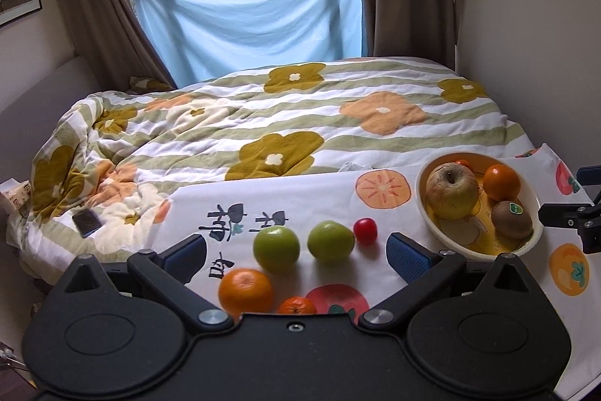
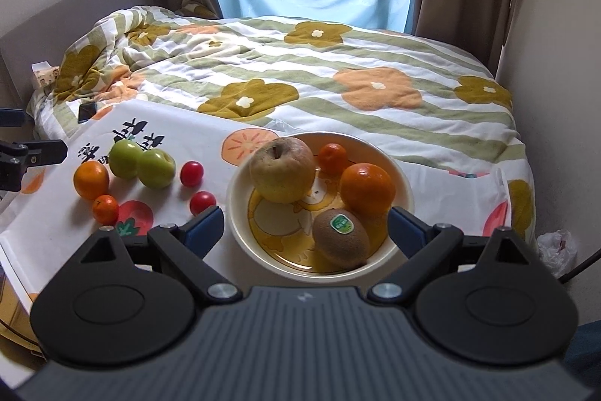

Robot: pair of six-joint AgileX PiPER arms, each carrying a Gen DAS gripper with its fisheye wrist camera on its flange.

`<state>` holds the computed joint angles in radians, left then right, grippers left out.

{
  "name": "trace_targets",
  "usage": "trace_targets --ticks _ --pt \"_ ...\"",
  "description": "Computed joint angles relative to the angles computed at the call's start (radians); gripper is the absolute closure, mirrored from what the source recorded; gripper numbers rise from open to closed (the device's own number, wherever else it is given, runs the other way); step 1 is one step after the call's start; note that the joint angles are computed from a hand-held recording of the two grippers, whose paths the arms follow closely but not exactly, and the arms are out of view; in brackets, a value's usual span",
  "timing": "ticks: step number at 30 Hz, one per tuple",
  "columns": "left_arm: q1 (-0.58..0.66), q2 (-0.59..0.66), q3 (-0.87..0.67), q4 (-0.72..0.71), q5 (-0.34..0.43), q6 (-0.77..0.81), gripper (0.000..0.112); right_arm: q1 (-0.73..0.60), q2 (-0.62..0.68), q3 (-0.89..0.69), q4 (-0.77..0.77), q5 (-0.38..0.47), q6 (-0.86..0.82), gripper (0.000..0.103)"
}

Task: Organize fruits
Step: 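Open both tools and lift them away from the bowl, then move the left tool to a large orange while the right tool approaches a red cherry tomato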

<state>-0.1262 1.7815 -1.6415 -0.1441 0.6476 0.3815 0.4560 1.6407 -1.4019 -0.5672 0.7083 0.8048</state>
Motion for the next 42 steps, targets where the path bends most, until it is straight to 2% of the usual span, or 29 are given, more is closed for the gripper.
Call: trace_targets --ticks 6,14,26,33,42 --pt "0.108 0.038 -0.055 -0.101 0.048 0.15 0.009 0.095 0.081 -0.105 -0.033 0.063 0.079 0.0" --pt "0.214 0.181 -0.201 -0.216 0.139 0.4 0.01 0.188 0.211 -0.251 -0.057 0.154 0.172 0.0" --pt "0.274 0.425 -0.431 -0.323 0.306 0.737 0.016 0.246 0.425 -0.46 -0.067 0.259 0.305 0.0" --pt "0.275 0.54 -0.56 -0.329 0.392 0.815 0.019 0.256 0.561 -0.619 -0.074 0.342 0.364 0.0" --pt "0.263 0.637 -0.695 -0.338 0.471 0.857 0.024 0.245 0.668 -0.756 -0.079 0.395 0.397 0.002"
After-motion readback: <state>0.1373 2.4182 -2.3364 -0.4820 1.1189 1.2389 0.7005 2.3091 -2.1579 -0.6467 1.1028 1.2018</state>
